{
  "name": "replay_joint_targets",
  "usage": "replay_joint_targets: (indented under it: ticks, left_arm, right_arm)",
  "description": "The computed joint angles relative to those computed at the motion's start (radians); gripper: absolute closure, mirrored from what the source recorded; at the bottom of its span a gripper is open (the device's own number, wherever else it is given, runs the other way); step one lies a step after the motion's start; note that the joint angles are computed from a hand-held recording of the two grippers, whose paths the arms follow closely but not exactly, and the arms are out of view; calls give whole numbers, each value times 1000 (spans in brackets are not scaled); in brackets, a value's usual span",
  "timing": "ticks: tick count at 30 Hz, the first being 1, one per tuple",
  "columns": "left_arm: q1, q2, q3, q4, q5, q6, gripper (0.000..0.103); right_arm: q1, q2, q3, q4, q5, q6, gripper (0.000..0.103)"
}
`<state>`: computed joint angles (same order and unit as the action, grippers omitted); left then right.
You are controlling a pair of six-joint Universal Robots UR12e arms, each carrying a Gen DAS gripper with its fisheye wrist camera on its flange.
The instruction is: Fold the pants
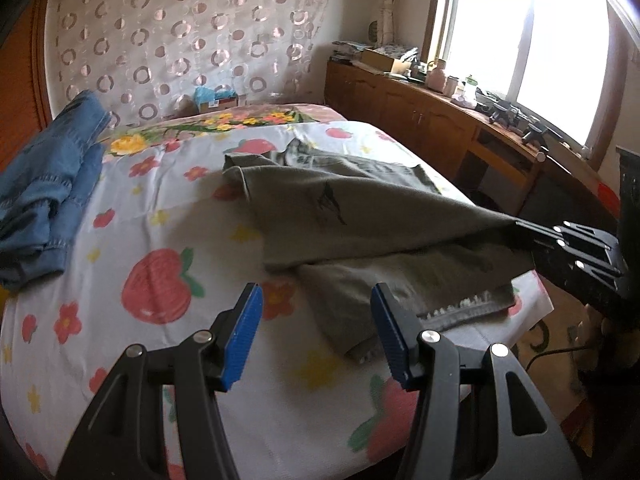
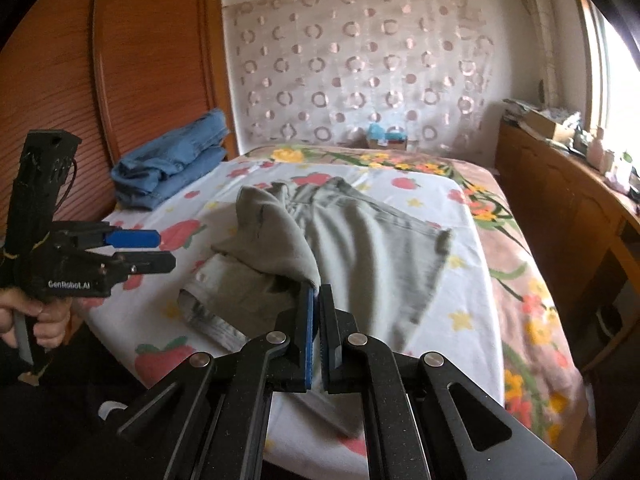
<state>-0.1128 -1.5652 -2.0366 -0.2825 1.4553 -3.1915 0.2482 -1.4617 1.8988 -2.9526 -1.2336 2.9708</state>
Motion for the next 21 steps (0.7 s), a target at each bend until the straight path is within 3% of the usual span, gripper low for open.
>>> replay_joint_targets:
  ticks: [9, 21]
  left_arm:
    - [-35, -34, 30, -26, 17, 28, 48]
    - [-45, -51, 30, -67, 40, 26, 48]
  right_arm:
    - [-34, -24, 43, 13, 1, 16, 103]
    - [-45, -27, 64, 85, -5, 21, 103]
